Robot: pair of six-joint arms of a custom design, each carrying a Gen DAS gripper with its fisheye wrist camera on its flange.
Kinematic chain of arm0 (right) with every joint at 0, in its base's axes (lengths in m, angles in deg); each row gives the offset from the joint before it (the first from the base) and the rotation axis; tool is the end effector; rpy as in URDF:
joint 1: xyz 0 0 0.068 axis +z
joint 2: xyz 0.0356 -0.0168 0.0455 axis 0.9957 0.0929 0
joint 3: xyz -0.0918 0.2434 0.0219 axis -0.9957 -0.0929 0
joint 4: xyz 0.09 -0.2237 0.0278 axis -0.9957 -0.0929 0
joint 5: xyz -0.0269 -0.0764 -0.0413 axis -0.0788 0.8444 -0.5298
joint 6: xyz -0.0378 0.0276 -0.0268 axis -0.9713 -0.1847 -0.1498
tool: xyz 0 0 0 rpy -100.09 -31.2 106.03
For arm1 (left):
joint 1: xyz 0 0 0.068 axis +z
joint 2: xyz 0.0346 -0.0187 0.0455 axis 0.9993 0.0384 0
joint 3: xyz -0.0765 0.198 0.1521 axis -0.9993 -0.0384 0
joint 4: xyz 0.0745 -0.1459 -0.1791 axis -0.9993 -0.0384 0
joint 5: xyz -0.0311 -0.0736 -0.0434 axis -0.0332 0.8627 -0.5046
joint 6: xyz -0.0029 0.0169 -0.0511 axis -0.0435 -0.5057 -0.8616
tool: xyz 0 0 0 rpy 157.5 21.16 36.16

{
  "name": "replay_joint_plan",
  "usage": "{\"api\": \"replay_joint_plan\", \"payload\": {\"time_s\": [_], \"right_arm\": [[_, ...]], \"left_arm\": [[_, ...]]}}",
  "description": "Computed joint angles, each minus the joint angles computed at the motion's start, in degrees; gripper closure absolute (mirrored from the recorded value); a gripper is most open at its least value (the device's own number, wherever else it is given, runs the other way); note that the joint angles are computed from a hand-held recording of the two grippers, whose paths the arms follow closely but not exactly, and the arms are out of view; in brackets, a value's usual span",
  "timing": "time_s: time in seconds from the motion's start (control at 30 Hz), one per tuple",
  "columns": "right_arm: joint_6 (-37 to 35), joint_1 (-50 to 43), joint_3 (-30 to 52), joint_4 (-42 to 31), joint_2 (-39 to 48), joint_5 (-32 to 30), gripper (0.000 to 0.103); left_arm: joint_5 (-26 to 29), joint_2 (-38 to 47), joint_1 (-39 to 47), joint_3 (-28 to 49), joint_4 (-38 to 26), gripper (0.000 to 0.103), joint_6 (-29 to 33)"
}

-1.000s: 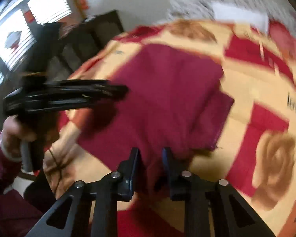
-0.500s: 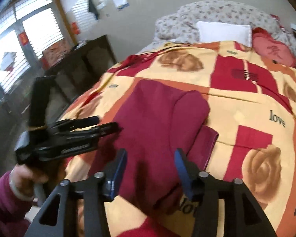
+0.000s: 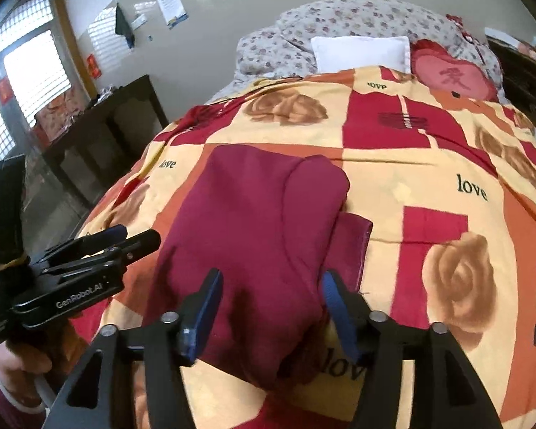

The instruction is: Fold small clothes

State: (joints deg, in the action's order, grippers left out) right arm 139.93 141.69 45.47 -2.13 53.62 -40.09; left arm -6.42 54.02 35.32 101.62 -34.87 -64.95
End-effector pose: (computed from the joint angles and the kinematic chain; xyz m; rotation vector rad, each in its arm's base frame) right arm 0.1057 0.1211 0.2290 0.5494 2.3032 0.0749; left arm 0.2038 -0.2627 0.2743 0.7806 2.3178 -0.4793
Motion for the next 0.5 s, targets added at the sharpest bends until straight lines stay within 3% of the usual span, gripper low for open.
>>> {"api": "replay_joint_plan", "payload": {"time_s": [0.5], "right_arm": [[3.65, 0.49, -1.48, -1.38, -1.71, -0.46, 0.037]], "left_arm": [[-1.51, 0.15, -1.53, 0.43, -0.81, 0.040, 0.21]]}}
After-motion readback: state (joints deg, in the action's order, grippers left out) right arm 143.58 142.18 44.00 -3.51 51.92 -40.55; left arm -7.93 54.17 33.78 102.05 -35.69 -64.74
